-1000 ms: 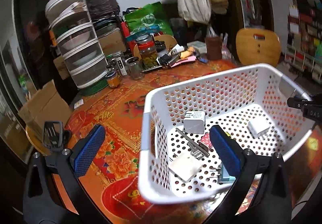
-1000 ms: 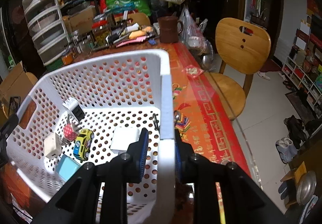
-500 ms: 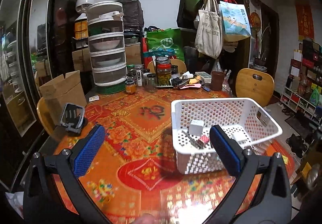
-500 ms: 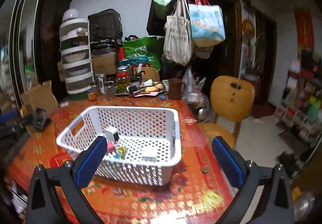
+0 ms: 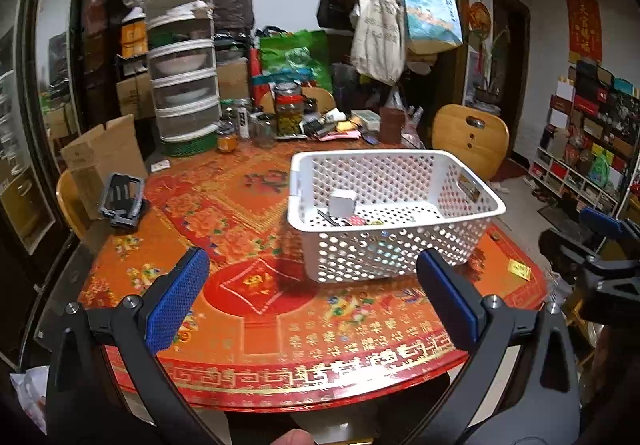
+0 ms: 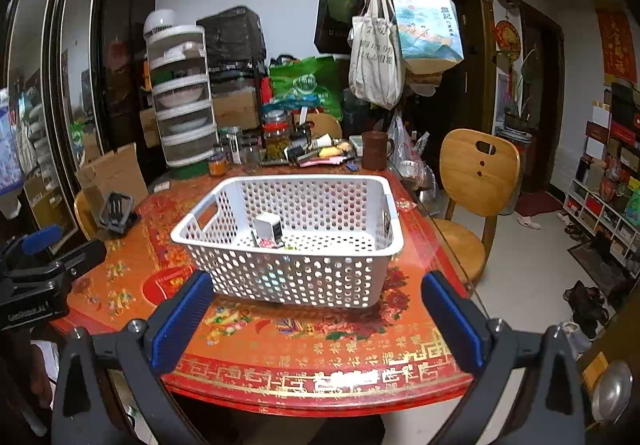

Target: Organize rigid objects

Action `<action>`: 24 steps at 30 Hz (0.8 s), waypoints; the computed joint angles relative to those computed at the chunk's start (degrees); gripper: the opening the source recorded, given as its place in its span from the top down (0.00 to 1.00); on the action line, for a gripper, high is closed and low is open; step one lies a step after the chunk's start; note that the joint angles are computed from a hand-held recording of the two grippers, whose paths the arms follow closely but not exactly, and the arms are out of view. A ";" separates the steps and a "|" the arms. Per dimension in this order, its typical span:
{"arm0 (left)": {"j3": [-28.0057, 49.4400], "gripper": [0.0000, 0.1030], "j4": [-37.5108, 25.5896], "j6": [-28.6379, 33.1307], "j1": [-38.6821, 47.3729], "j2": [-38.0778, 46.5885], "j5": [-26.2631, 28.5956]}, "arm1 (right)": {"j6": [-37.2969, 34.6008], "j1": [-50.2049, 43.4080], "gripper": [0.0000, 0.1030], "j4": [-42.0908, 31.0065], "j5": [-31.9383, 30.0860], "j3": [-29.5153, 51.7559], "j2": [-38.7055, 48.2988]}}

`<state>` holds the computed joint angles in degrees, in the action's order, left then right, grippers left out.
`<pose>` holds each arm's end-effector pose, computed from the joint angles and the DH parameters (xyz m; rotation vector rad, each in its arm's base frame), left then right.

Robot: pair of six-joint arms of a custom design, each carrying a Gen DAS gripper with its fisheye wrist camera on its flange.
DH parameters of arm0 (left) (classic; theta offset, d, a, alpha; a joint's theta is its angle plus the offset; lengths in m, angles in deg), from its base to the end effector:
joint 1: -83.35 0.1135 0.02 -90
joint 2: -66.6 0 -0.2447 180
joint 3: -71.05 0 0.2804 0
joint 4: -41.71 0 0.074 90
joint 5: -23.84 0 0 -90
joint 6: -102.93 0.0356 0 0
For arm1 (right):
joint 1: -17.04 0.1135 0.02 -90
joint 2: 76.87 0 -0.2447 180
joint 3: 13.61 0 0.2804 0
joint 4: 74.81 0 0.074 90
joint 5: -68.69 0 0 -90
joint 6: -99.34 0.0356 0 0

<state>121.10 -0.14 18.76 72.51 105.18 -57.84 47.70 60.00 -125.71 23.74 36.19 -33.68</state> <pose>0.1932 -0.0422 0.2666 0.3909 2.0648 -0.2051 0.1570 0.1118 0.2440 0.2767 2.0693 -0.0822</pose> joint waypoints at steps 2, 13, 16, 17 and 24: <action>0.23 0.00 0.94 -0.71 -1.75 1.65 -2.13 | 0.78 0.18 0.00 -0.70 1.90 0.16 1.36; 2.06 0.01 2.55 -0.95 -2.82 6.20 -3.63 | -0.42 -3.24 0.00 1.10 -1.88 -1.29 0.91; 2.77 0.00 3.00 -0.71 -2.12 7.64 -3.00 | -0.85 -3.79 0.00 1.36 -2.51 -1.47 0.97; 2.80 0.01 3.20 -0.67 -1.88 7.97 -2.72 | -0.93 -3.89 0.00 1.46 -2.60 -1.51 1.04; 2.00 0.01 4.06 -0.46 -1.81 8.22 -3.03 | -1.71 -4.66 0.00 2.13 -3.54 -1.62 1.59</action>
